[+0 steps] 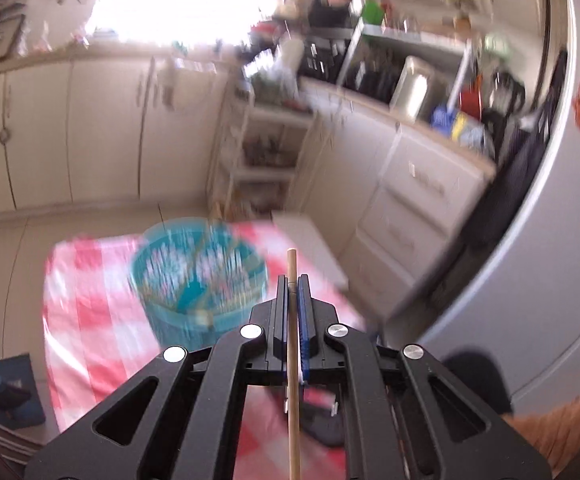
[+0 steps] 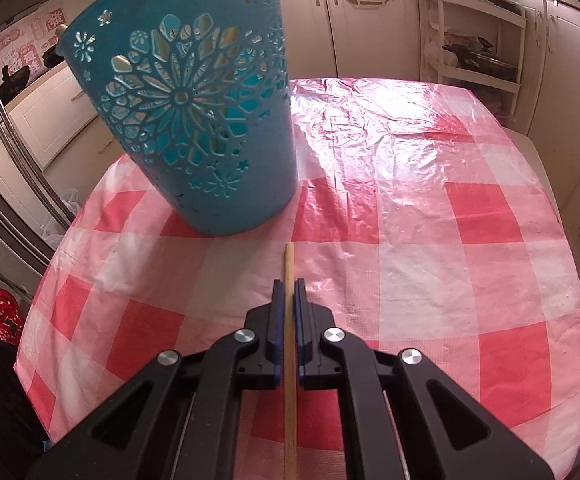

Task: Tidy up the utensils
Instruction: 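Lift the stick with the left tool over the teal basket and release it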

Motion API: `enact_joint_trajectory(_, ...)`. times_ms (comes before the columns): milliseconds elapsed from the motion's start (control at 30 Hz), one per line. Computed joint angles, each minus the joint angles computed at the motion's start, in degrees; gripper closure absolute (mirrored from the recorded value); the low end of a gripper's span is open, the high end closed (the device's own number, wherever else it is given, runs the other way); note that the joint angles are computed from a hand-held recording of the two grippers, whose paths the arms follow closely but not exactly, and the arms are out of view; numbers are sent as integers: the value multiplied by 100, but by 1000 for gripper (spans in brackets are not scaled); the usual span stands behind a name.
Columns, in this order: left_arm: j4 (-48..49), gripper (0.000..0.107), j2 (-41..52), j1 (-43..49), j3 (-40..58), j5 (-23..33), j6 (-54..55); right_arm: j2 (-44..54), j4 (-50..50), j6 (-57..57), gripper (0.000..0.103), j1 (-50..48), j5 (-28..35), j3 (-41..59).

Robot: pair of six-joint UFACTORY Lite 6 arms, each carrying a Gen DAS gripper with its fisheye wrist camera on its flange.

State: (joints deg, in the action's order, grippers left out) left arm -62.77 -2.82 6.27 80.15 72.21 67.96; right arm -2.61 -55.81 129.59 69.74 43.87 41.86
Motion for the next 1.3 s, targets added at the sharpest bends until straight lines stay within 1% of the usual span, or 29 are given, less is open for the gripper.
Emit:
enact_joint_trajectory(67,-481,102,182,-72,464,-412,-295,-3,-14,16,97,-2,-7,-8)
enact_joint_trajectory(200,-916,102,577,-591,1111,-1681,-688,-39,-38,81,97,16,-21,-38)
enact_joint_trajectory(333,-1136,102,877,-1221,1266,-3133,-686,-109,-91,175,97,17,-61,-105)
enact_joint_trajectory(367,-1184,102,960,-1349,1297,-3420,-698,-131,-111,200,97,8,-79,-130)
enact_joint_trajectory(433,-1310,102,1239,-1535,1421,-3896,-647,-176,-153,242,97,-21,-124,-183)
enact_joint_trajectory(533,-1795,102,1446,-1731,1295,-4442,-209,-259,-215,297,97,-64,-192,-271)
enact_joint_trajectory(733,-3236,102,1429,-2021,695,-5043,1495,-283,-277,334,97,-134,-271,-297)
enact_joint_trajectory(800,-3678,102,1397,-2066,527,-5110,2009,-278,-269,339,97,-115,-256,-289)
enact_joint_trajectory(900,-4026,102,1342,-2123,298,-5170,2465,-279,-283,358,97,-120,-269,-292)
enact_joint_trajectory(1033,-3999,102,1277,-2138,18,-5166,2580,-266,-278,340,97,-128,-266,-281)
enact_joint_trajectory(1133,-3436,102,1296,-2164,-28,-5208,2206,-224,-260,296,97,-131,-249,-247)
enact_joint_trajectory(1233,-2514,102,1291,-2159,-33,-5194,1513,-148,-207,224,97,-110,-193,-170)
enact_joint_trajectory(1300,-2146,99,1106,-2062,-216,-5106,1293,-124,-201,237,97,-89,-177,-149)
